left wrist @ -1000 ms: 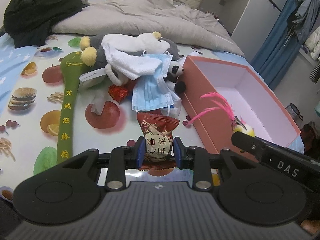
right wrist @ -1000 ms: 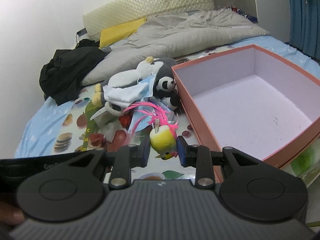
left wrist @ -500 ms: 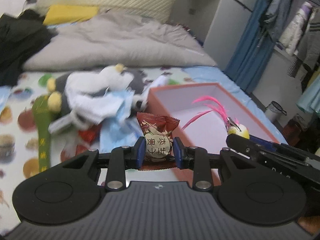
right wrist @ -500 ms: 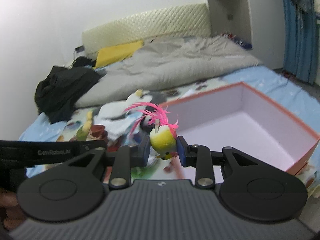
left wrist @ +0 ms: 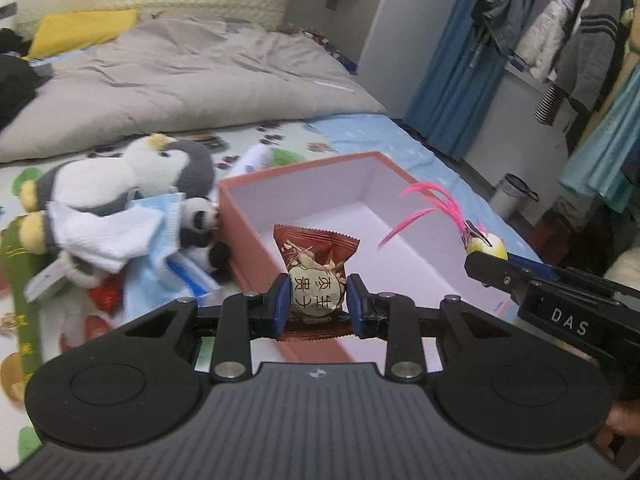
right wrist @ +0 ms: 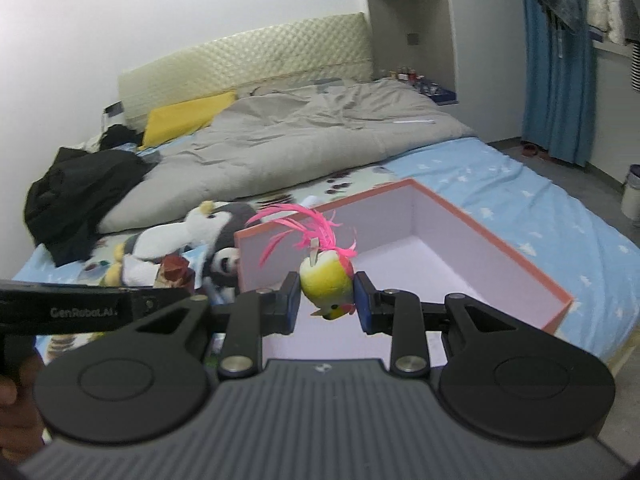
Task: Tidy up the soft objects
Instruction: 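Carry the feather toy and snack packet over the orange box with both grippers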
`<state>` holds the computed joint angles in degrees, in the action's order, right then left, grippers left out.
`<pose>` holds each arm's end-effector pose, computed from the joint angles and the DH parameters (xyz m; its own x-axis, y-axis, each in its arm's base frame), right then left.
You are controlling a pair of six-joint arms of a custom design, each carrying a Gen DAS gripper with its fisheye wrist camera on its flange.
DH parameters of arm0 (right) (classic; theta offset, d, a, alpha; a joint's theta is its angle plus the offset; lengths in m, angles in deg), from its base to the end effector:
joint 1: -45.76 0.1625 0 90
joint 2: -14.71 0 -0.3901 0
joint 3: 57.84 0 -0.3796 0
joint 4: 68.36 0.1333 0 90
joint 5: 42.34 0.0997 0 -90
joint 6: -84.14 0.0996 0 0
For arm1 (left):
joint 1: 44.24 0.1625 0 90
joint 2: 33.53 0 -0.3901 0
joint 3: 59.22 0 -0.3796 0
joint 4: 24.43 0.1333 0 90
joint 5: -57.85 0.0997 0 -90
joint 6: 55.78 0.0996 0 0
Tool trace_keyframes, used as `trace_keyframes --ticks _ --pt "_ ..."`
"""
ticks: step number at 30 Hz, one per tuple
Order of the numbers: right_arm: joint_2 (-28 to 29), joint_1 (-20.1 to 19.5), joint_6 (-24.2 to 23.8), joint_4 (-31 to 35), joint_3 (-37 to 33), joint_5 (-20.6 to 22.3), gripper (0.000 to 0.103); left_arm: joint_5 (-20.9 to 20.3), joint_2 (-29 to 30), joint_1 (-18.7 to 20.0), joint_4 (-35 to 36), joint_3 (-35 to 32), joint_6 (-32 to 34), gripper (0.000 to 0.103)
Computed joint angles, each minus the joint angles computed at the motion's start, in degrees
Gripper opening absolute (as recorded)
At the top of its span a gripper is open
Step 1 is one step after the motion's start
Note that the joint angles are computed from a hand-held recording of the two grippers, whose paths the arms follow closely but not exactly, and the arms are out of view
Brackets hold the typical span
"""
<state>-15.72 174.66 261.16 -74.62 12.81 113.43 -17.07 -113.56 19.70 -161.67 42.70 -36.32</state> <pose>0.4126 -0.4437 0.0094 -0.7750 0.3079 0.5518 -0.3916 0.4514 -0.8018 -0.0991 -0.5650 0.3610 -0.7317 0.5761 -0.3643 0.6796 0.6575 -0.3254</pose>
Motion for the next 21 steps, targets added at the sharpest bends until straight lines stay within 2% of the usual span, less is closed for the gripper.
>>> trace_keyframes --ticks 3,6,8,12,15,17,21 --pt "-1.3 -0.9 0.9 0.5 1.3 0.9 0.033 -0.5 1.9 -0.6 0.3 -0.7 0.2 0.035" --pt "-2.1 -2.2 4.2 3.8 1.7 1.5 0.033 -1.2 4.7 -1.0 1.0 -2.2 0.0 0.035" --pt "-2.3 -3.3 8.7 8.1 1.6 1.0 0.033 -1.6 6.8 -1.0 2.2 -3.6 -0.4 0.035" --pt "-2.2 -5.8 15.6 14.9 1.2 -1.3 0.033 -1.0 10.1 -1.1 3.5 -5.0 -1.2 0.035" --pt "-3.6 -7.6 21.8 17.1 3.3 -5.9 0.033 -0.7 11.4 -1.2 3.4 -5.0 -1.3 0.035" --pt "-2.7 -7.7 22.0 17.9 2.7 -5.2 0.033 0.1 12.3 -1.2 3.9 -5.2 -1.7 0.035" --pt "-2.3 -8.6 24.3 19.3 3.0 -6.3 0.033 0.7 13.5 -0.7 4.8 -5.8 -2.5 0.035"
